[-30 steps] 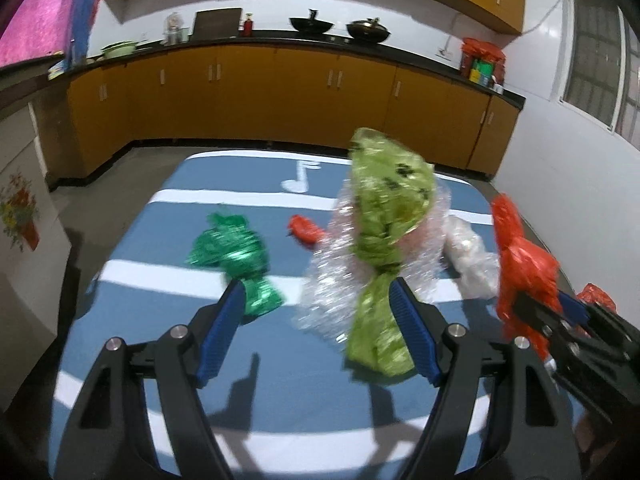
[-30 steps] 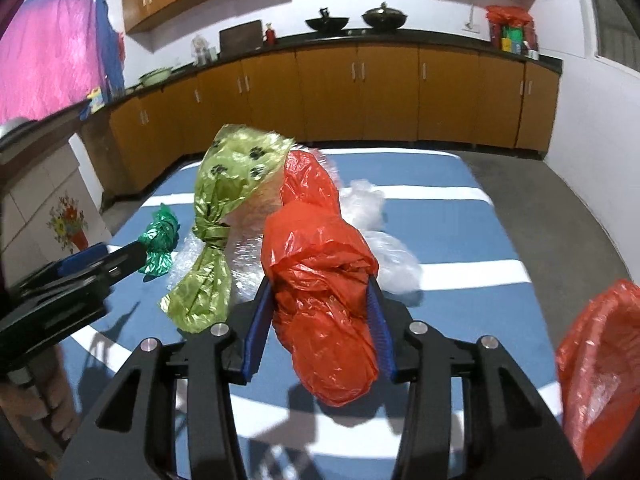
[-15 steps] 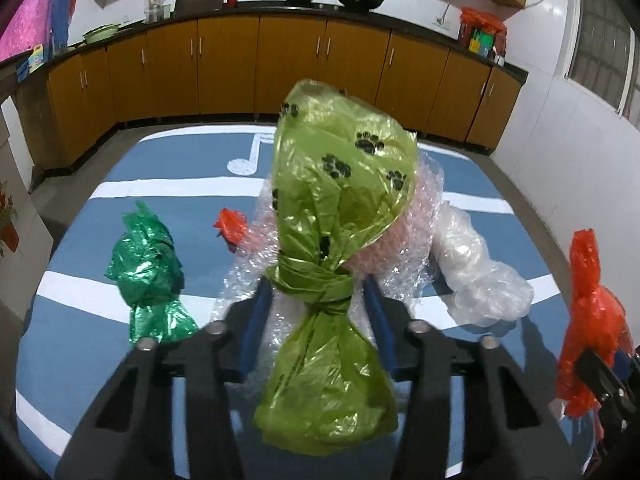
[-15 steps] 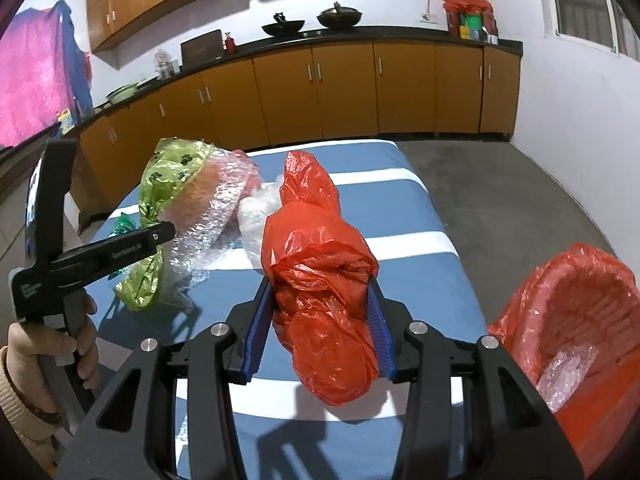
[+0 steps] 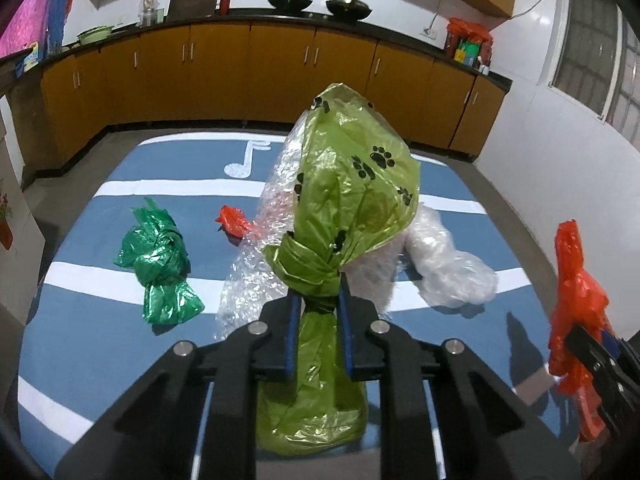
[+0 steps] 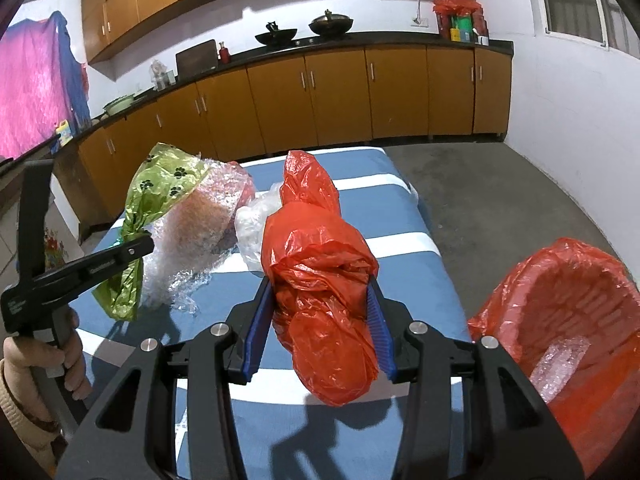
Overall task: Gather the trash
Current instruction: 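Carry both bags over the red wastebasket and open both tools to drop them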
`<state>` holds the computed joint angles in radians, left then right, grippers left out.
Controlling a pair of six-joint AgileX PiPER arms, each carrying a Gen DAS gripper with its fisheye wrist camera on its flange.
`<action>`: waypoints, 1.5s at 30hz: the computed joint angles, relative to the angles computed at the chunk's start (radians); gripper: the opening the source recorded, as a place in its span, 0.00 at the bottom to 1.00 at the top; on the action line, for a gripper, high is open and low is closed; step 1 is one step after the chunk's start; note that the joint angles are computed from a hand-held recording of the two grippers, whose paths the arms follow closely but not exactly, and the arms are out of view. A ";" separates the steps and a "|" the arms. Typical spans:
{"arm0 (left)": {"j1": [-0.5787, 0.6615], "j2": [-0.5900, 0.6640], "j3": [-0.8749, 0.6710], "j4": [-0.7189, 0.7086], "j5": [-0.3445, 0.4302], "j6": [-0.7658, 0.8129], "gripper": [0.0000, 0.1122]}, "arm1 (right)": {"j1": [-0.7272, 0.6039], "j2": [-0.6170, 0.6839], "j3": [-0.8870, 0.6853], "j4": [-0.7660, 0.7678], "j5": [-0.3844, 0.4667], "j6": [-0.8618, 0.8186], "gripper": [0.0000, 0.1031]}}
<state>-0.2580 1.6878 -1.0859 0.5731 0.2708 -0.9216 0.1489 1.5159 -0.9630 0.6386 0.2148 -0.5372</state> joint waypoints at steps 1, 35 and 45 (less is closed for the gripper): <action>-0.004 -0.017 0.013 0.000 -0.003 0.001 0.16 | -0.003 -0.008 0.003 0.000 0.001 0.000 0.44; -0.419 -0.108 -0.086 0.013 0.114 -0.040 0.16 | -0.399 -0.316 0.201 0.213 0.116 -0.233 0.44; -0.499 -0.026 -0.186 -0.091 0.107 0.067 0.16 | -0.573 -0.330 0.227 0.298 0.181 -0.346 0.44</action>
